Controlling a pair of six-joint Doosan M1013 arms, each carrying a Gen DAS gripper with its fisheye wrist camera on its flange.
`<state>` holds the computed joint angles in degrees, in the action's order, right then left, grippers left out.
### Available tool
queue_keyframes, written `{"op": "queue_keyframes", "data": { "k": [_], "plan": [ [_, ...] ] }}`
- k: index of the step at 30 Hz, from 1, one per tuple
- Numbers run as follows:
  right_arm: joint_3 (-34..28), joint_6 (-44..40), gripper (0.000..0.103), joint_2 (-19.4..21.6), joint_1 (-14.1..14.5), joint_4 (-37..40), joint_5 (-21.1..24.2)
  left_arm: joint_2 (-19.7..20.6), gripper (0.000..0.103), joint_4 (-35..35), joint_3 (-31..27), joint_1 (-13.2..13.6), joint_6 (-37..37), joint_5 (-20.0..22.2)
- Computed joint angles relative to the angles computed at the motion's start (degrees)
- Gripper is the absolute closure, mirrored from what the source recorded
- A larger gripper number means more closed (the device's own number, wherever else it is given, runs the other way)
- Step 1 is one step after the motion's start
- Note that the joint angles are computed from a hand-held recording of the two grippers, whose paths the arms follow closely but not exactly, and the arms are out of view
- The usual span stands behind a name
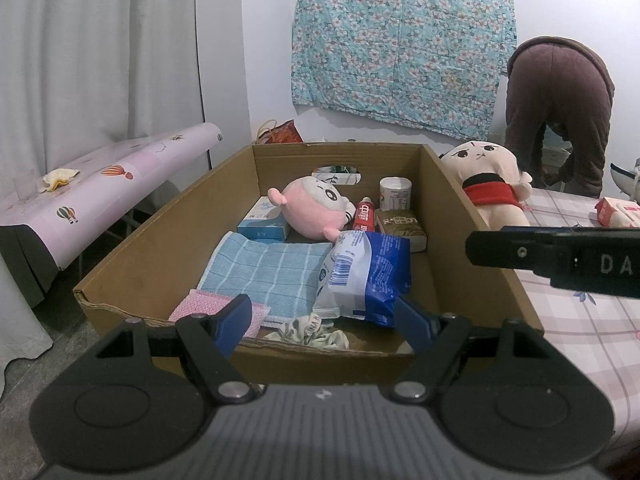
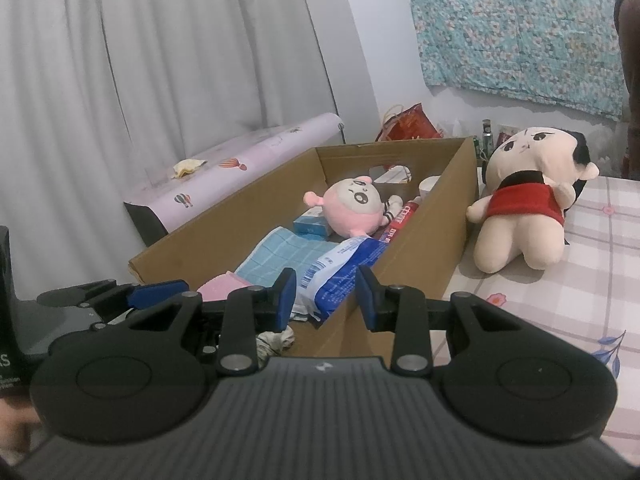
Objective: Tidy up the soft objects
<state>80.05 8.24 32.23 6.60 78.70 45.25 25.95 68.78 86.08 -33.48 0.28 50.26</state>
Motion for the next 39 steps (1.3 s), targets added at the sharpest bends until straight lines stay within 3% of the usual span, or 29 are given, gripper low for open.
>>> {"op": "queue_keyframes", "data": {
  "k": [11,18,21,39],
  "plan": [
    [0.02,-1.16,0.069,-0.10,0.19,-0.03,-0.59,0.00,0.024,-0.18,-0.03,0.00,0.26,-0.05],
    [-0.48,-1.39,0.070,0.44,0.48,-1.07,2.53,0.06,0.024,-0.34,-0.11,0.00,0.57,-0.04],
    [0.59,-4.69,0.070,-0.04,1.14,-0.41,0.85,0.08,0.024,-0.15,-0.10,-0.02,0.47,0.02],
    [0.65,-3.74,0.070,-0.27,1.43,-1.51,0.45,-0.03,0.023,0.38,0.48,-0.05,-0.25,-0.63]
  ]
}}
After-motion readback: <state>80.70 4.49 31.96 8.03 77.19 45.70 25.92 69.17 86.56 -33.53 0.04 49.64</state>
